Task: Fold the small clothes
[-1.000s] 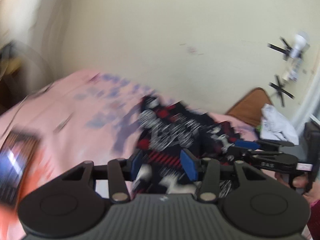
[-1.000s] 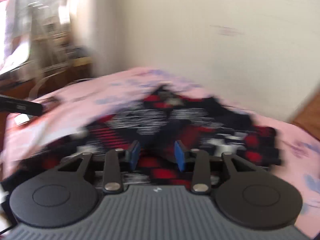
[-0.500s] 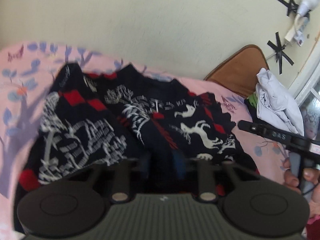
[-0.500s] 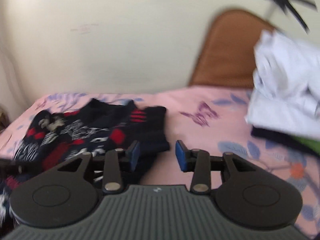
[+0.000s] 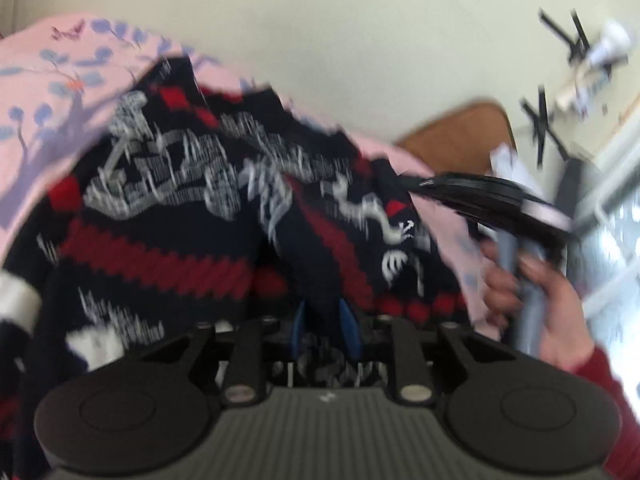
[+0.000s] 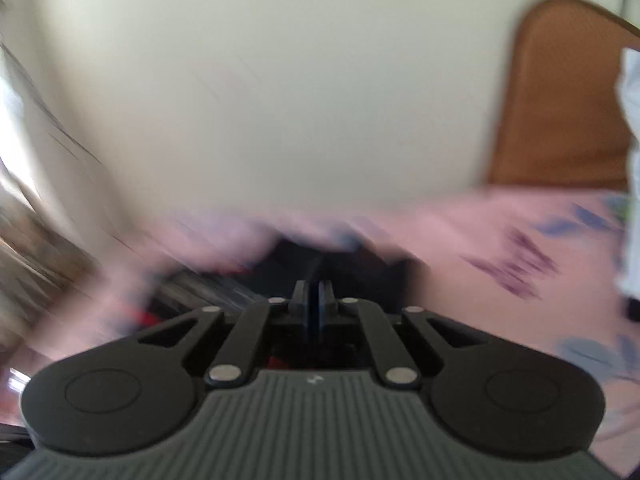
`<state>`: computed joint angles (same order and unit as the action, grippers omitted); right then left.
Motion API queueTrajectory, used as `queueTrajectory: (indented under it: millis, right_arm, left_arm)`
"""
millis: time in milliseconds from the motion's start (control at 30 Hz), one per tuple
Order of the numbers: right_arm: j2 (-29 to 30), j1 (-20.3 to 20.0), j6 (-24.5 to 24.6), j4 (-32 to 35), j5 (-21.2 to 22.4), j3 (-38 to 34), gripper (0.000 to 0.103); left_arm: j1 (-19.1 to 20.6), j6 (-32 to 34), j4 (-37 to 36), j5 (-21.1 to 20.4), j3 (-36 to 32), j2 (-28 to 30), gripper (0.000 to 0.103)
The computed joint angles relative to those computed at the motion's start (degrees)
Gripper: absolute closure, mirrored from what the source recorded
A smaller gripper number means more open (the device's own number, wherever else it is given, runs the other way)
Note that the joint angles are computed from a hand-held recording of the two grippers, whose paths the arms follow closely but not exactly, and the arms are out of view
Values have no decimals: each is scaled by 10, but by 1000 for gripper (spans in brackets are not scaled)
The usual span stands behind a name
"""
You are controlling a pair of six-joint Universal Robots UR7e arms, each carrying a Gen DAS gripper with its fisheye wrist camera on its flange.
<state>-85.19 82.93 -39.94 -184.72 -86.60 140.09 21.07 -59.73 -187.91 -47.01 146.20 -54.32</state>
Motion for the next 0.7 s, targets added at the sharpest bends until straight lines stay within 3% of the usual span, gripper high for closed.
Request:
queueTrajectory:
  millis: [67, 100, 133, 167, 267, 333, 400, 433, 500, 533, 600, 633, 700]
  right_arm:
    - [40, 17, 3, -78, -79, 3, 75]
    - [29, 16, 22, -85, -82, 9, 57]
    - [16, 5, 27, -104, -61, 22, 55]
    - [-4, -16, 19, -118, -17, 40, 55]
    - [-66, -31, -17, -87, 38, 65, 55]
    - [-123, -44, -42, 22, 83, 66, 56]
    - [-164, -53, -64, 136, 106, 64, 57]
    - [-169, -46, -76, 165, 89, 61, 60]
    - [-148, -49, -120, 152, 29, 73, 63]
    - [-151, -62, -149, 127, 35, 88, 63]
    - [-169, -61, -153, 127, 24, 93, 66]
    - [-173, -48, -153, 109, 3, 99, 67]
    - [-203, -42, -181, 104, -7, 114, 65]
  left_arm:
    - [-16, -3, 20, 2, 10, -12, 77]
    - [-28, -9, 34, 15, 17, -25, 73]
    - [-41, -20, 52, 33, 23, -37, 71]
    - [-51, -28, 69, 53, 26, -53, 71]
    - [-52, 2, 68, 108, 18, -74, 71]
    - [-29, 67, 24, 122, -4, -55, 71]
    - [10, 134, -8, 102, -36, -27, 72]
    - [29, 142, 10, 91, -50, -22, 72]
    - [66, 114, 96, 83, -80, -6, 77]
    - [66, 106, 115, 101, -84, 5, 76]
    - [45, 108, 145, 133, -78, 14, 75]
    - [36, 79, 196, 136, -79, 2, 68]
    - [21, 50, 234, 124, -67, -25, 67]
